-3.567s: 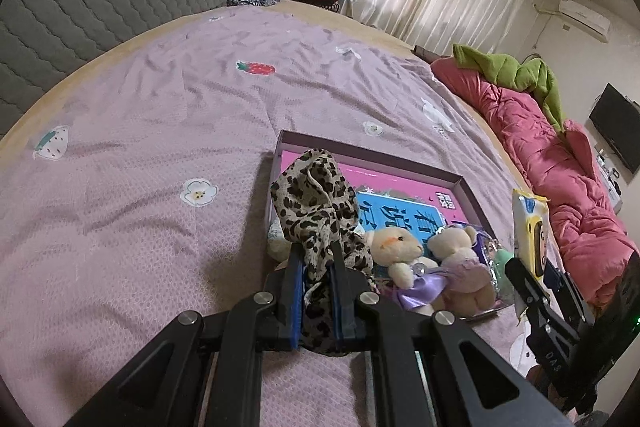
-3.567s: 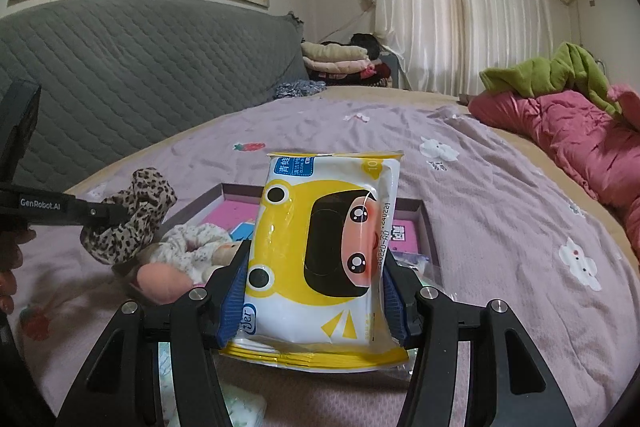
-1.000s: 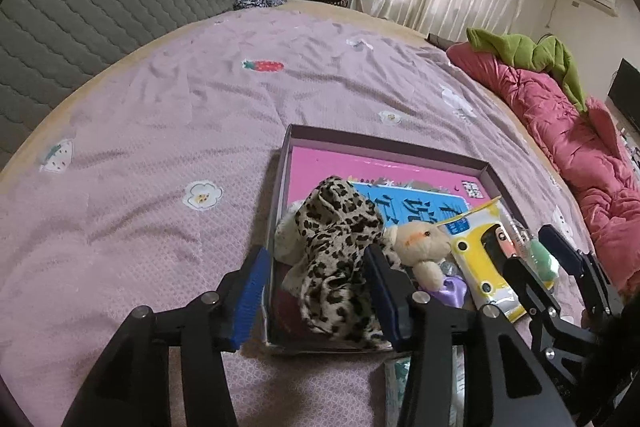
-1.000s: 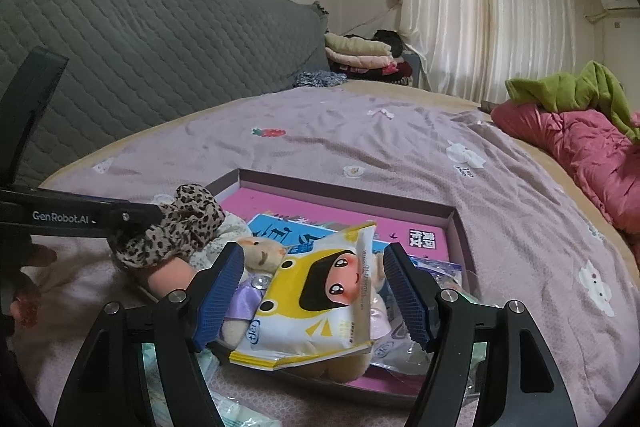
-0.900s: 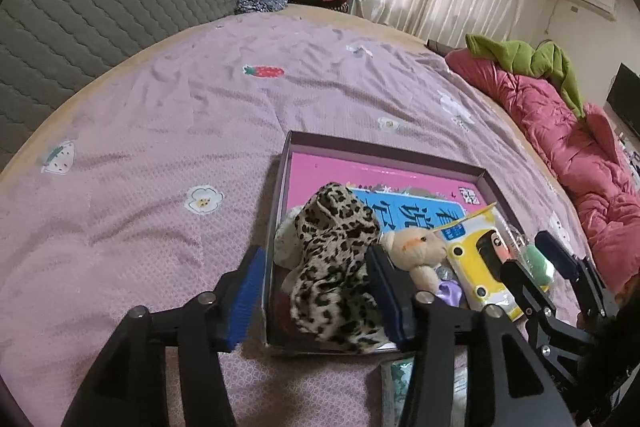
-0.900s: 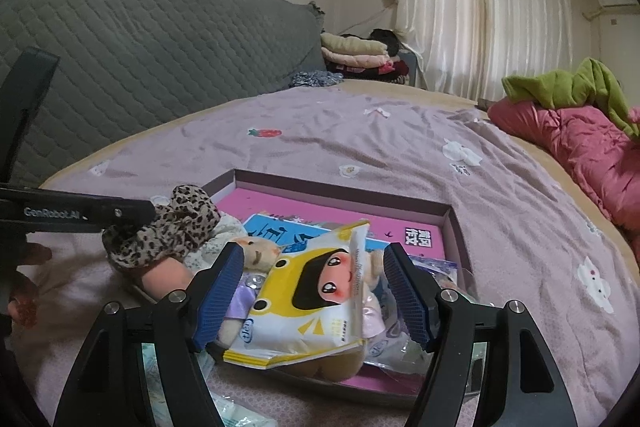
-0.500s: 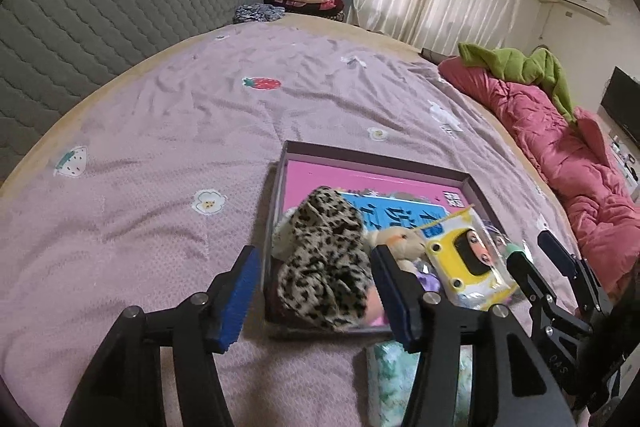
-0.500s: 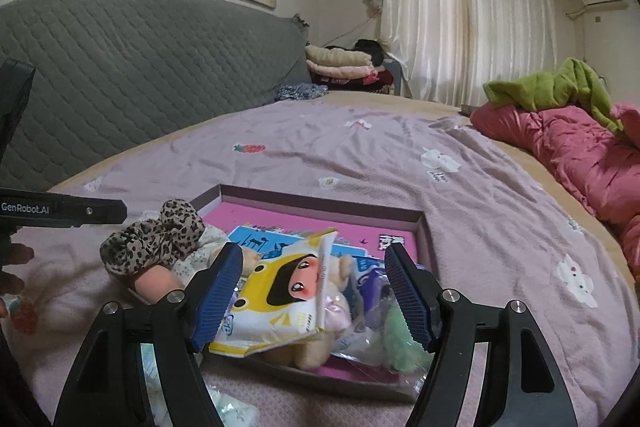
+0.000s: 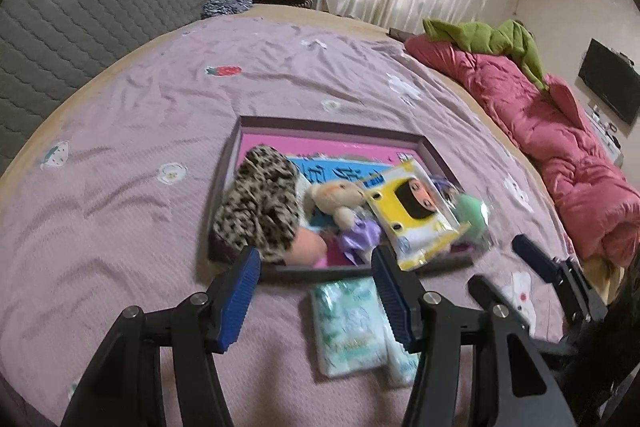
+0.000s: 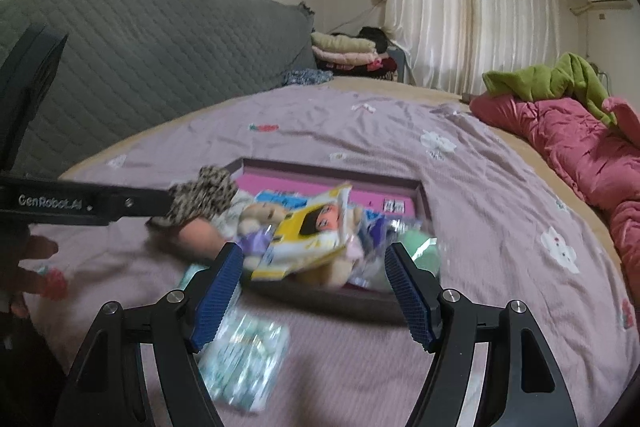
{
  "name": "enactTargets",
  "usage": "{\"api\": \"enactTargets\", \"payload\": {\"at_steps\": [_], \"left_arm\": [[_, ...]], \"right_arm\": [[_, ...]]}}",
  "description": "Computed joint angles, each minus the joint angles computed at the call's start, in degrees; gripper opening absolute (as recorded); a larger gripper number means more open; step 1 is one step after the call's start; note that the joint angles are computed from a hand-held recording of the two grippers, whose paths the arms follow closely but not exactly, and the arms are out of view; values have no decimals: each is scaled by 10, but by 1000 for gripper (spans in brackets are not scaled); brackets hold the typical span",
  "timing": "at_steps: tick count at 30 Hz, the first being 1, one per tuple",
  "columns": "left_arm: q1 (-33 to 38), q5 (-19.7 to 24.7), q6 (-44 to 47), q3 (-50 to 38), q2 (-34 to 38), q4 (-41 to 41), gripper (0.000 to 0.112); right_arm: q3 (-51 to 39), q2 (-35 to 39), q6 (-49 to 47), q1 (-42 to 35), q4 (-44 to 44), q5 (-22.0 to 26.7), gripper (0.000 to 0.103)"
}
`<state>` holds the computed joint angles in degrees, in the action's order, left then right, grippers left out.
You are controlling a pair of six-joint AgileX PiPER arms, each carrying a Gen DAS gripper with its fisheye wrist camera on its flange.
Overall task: Organize soft objects
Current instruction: 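Release the scrunchie and wipes pack in the box and withdraw both grippers, then grasp a green tissue pack with the left gripper while the right grasps another tissue pack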
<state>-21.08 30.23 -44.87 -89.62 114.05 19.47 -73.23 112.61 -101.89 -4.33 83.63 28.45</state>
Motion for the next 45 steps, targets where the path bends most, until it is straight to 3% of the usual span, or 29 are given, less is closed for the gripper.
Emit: {"api": "enactTargets", "payload": {"at_steps": [8,16,22,35,45], "left_arm": [[-19,9,-12,28,-24,4,58],[-21,0,-14,63,-36,-11,58],[-20,-4,2,69,-23,-30,58],[-22,14,67,-1,61,-109,58],[-24,54,93,-93,127,-165,58]], "right_arm": [[67,-37,44,14,-62,-14,75],[63,-14,192,39,-208,-29,75],[63,0,210,59,-216,-49,75],[13,64,290,80,-277,-115,75],[-23,84,346,47,-337,-114,75]]}}
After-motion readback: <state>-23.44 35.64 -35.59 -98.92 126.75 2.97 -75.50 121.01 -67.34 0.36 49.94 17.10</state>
